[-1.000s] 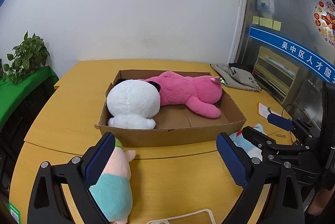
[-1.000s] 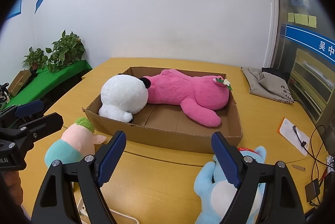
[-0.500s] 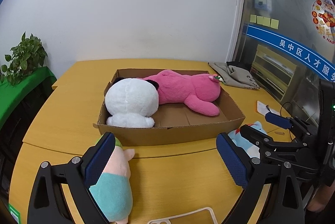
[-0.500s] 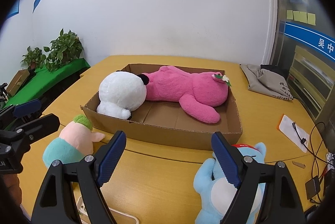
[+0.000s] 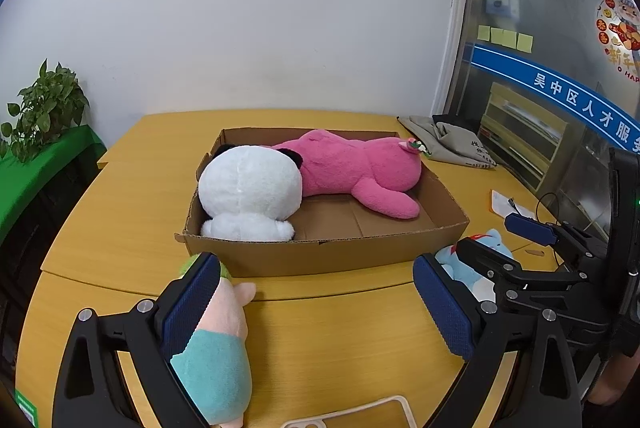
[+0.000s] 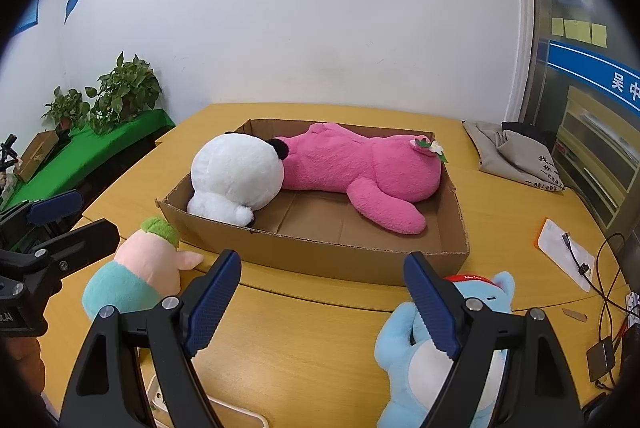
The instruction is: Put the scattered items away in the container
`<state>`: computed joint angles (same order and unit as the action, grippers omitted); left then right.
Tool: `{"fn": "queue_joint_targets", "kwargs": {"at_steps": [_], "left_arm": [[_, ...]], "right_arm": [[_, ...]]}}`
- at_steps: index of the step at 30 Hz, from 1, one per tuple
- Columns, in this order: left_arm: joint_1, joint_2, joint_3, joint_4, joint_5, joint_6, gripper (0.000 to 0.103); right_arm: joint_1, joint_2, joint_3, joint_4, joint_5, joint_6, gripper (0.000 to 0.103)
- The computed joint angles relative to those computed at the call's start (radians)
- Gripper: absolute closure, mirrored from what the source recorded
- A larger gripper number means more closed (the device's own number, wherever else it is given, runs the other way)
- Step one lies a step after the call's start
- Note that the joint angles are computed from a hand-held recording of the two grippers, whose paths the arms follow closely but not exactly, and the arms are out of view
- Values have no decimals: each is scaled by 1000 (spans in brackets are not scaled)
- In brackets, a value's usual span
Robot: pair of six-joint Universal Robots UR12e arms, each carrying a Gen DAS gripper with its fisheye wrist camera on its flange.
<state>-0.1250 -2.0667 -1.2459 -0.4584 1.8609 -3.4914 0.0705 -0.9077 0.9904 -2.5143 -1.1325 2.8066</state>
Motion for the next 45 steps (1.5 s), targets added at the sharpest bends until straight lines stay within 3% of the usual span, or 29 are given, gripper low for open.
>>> {"fn": "queue_joint_targets", "kwargs": {"at_steps": [10,20,23,25,29,32,35,38,42,45], "left_arm": [[-6,-17,26,-24,-3,11,4],[-8,-45,68,-62,-52,9,4],[-7,-64,95,-89,-97,5,4],[-1,-79,116,-119,-172,-1,4],[4,-121,168,-171,-300,-4,4],[-1,-176,248,-231,-373,18,4],[-7,-243,351,-287,-425,55,4],[-12,-326,490,-373,-482,86,4],[-17,-457,715,-516,-559,123,4],[-23,-543,870,-647,-567,142,4]], "right_arm": [[-8,7,-7,10,9,4,19],[-33,22,-22,12,50,32,19],[-51,32,-30,-3,66,55,19],[-69,43,-42,-14,67,92,19],[-108,82,-89,32,6,180,19],[-131,115,-131,159,-25,173,19],[-142,124,-130,268,-9,101,19],[-151,111,-81,250,66,96,19],[-158,111,-76,259,101,92,19],[-169,111,-83,305,138,64,19]]}}
